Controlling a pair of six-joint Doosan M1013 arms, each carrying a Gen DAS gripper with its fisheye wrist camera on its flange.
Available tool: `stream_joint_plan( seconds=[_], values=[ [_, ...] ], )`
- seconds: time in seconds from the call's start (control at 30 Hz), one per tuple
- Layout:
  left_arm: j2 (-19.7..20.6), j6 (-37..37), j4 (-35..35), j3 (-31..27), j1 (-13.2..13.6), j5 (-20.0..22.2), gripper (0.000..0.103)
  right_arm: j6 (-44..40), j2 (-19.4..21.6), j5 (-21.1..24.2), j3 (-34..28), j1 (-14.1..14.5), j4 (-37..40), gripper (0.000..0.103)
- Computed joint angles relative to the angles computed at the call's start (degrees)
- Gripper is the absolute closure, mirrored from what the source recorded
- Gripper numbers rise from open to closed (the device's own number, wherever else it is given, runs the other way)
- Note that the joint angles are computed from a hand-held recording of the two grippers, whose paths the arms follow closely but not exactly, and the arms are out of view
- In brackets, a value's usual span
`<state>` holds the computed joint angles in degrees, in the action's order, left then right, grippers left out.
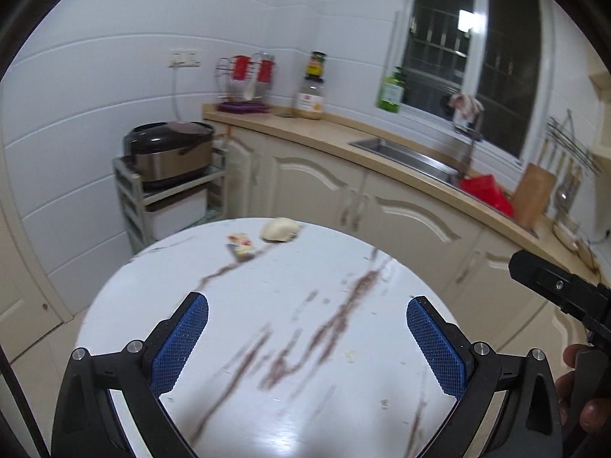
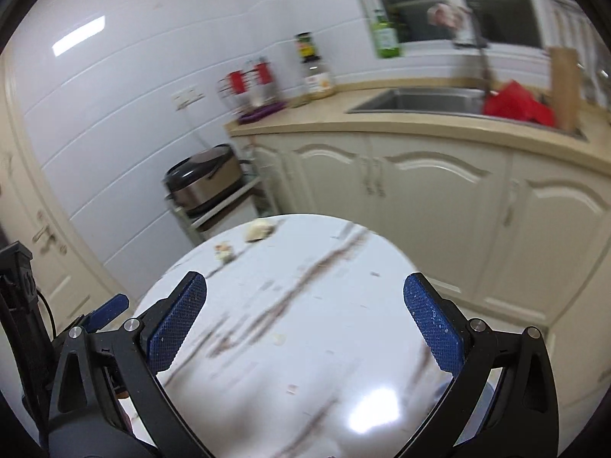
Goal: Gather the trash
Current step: 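Bring both tools back over the table toward the remaining trash, then grasp the small printed packet with the left tool while the right tool grasps the white bun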
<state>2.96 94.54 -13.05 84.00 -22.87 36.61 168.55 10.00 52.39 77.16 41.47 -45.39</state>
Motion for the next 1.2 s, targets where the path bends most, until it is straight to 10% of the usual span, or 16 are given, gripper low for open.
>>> stream_joint_plan(
  seconds=[0.67, 1.2],
  values=[
    [14.28, -12.76, 10.61, -15.22, 0.93, 5.35, 0.001, -23.58, 14.07, 1.26, -16.87, -5.66, 14.91, 0.000],
    [44.81, -15.36, 17.41, -57.86, -0.89, 29.25, 0.007, -32.91, 21.54, 3.40, -23.24, -12.52, 25.36, 0.000]
  ],
)
